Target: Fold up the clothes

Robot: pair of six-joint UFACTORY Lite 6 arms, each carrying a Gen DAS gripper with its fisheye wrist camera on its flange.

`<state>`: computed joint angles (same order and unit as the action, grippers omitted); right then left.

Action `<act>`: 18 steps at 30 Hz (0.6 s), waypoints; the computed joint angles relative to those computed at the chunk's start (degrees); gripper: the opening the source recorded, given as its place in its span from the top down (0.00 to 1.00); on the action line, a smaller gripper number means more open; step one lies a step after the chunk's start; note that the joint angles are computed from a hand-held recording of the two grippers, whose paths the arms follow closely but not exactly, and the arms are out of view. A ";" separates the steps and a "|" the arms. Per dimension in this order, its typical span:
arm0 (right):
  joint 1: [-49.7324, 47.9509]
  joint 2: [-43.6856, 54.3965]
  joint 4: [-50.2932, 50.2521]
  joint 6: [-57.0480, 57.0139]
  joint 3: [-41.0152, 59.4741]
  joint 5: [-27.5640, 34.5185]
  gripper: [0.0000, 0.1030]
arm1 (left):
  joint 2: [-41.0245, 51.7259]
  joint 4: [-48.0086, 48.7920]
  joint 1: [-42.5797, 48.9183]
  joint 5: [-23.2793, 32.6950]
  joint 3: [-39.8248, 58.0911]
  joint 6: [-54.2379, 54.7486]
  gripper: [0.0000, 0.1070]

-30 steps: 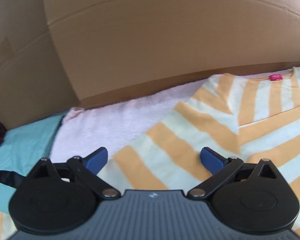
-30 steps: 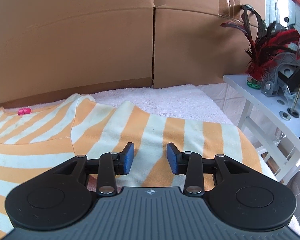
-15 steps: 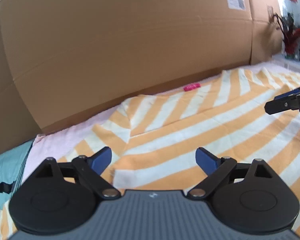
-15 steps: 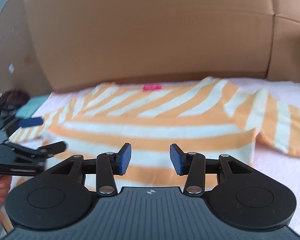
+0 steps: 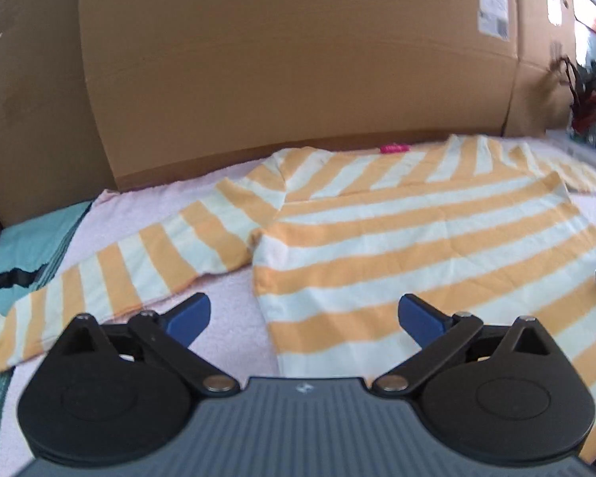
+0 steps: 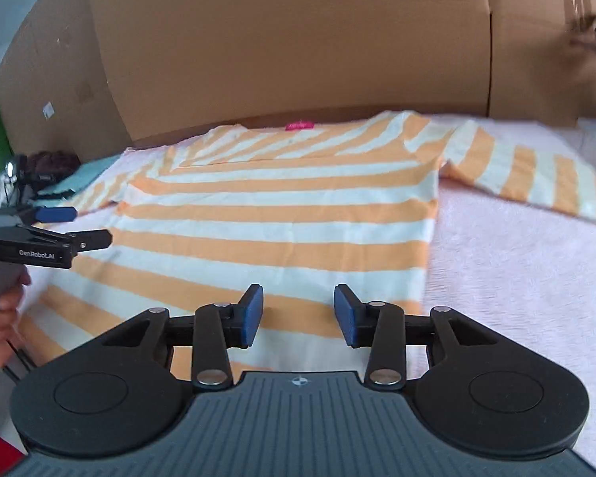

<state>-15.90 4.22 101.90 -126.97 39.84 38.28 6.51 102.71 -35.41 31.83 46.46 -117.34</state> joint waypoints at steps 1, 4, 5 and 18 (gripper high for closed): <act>-1.42 -1.68 2.70 -3.60 -2.03 -0.53 0.60 | -0.67 -0.72 -1.27 1.60 -1.61 0.24 0.05; -6.18 -7.55 -1.25 -0.39 -5.58 0.01 0.62 | -4.76 -1.73 -3.72 4.07 -6.59 -0.75 0.05; -7.68 -8.47 -5.31 1.92 -6.53 4.31 0.62 | -5.96 -3.48 -4.53 4.50 -7.23 0.53 0.05; -24.83 -11.62 -21.13 -0.01 -11.33 19.48 0.63 | -9.56 -4.05 -8.25 -2.27 -7.84 5.17 0.05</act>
